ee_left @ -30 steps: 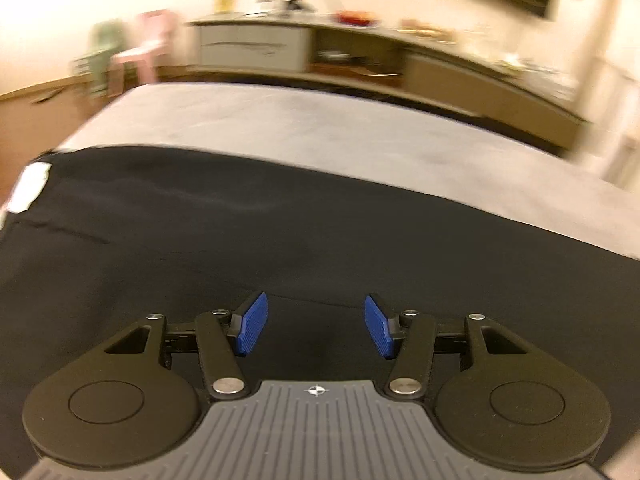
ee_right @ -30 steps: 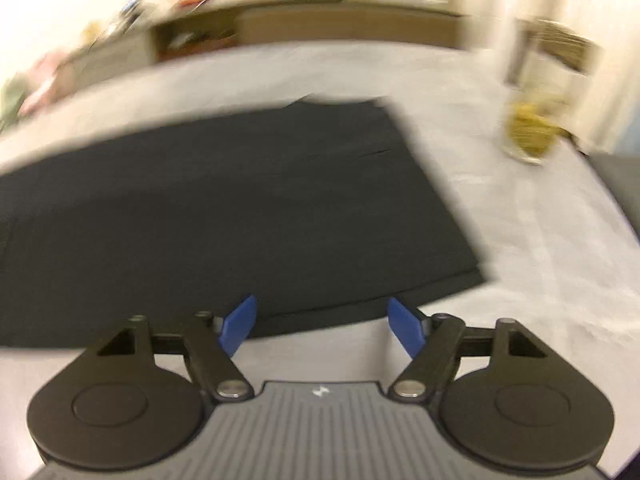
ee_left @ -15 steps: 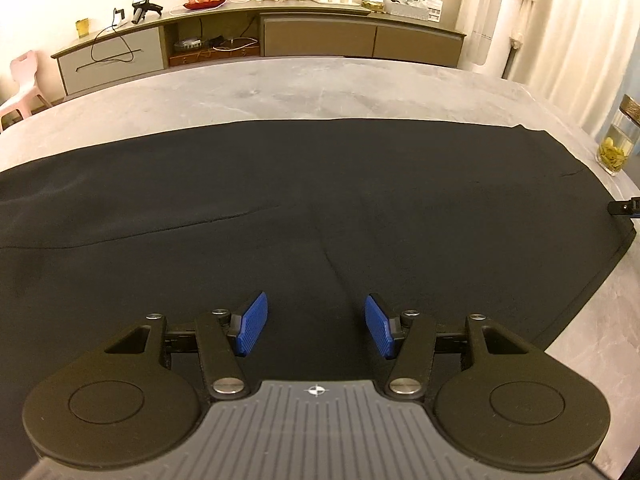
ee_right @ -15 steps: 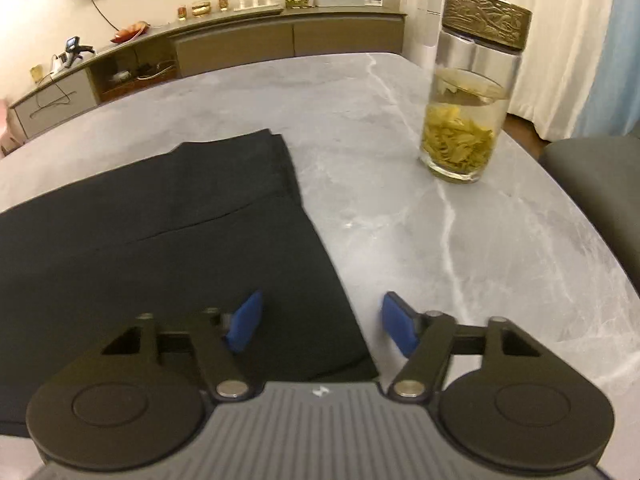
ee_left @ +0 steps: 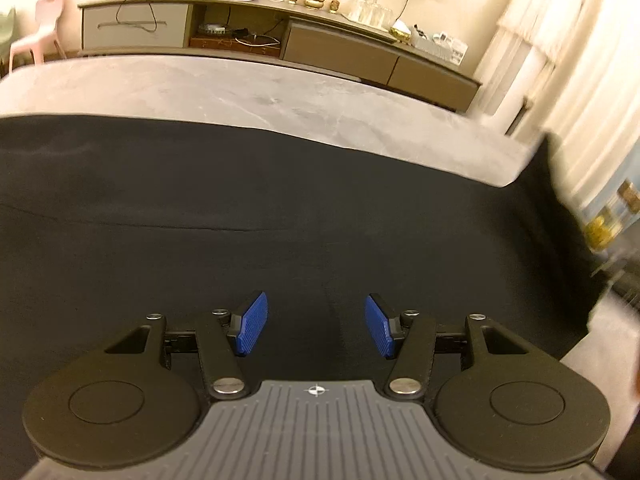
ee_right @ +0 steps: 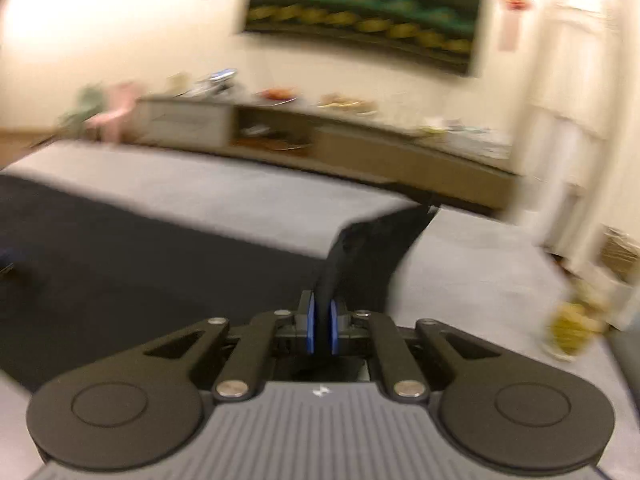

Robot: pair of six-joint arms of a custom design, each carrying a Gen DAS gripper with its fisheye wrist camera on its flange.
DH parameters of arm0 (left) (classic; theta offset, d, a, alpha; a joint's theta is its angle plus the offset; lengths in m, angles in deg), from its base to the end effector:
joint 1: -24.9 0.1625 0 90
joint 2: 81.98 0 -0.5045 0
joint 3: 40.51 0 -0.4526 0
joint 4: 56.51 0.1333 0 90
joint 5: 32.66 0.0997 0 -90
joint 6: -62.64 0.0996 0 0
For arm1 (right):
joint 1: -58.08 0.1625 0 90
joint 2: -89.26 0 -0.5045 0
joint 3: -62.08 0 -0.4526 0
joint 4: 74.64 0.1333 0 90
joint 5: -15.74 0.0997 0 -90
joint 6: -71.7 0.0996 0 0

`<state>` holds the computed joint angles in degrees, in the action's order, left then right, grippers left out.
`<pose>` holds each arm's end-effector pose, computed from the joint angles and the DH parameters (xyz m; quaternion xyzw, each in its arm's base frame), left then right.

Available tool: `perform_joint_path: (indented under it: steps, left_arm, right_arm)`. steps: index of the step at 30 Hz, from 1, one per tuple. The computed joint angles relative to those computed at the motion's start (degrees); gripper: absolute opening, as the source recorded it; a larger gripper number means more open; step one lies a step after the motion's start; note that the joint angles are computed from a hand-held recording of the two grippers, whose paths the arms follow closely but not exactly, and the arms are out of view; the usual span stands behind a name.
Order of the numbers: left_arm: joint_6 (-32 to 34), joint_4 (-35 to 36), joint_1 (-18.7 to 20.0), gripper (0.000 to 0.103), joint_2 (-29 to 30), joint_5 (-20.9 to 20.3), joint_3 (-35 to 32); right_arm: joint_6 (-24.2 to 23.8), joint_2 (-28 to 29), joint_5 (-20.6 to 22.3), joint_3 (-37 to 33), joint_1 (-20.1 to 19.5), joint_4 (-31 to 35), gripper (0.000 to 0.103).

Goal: Fold clothes

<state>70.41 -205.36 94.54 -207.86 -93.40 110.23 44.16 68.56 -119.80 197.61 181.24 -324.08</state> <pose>0.0849 -0.2942 0.3647 0.1533 0.9155 -0.3076 0.2091 0.2719 -0.3024 -0.0496 0.3043 -0.8104 0.3671 0.3405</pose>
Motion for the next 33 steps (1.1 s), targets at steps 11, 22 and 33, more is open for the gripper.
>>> perform_joint_path:
  steps: [11,22,33]
  left_arm:
    - [-12.51,-8.29,-3.9,0.08,13.93,-15.41,-1.27]
    - [-16.51,-16.28,-8.94,0.076,32.86,-7.8,-3.19]
    - [-17.9,-15.66,-10.72,0.005,30.43,-6.24,-0.68]
  right_arm:
    - [6.32,0.21,-0.62,-2.19,1.37,10.98,0.011]
    - [12.56,-4.57,7.65,4.18,-0.88,10.8,0.047]
    - [21.64,-8.03,8.14,6.08,-3.0,17.57,0.038]
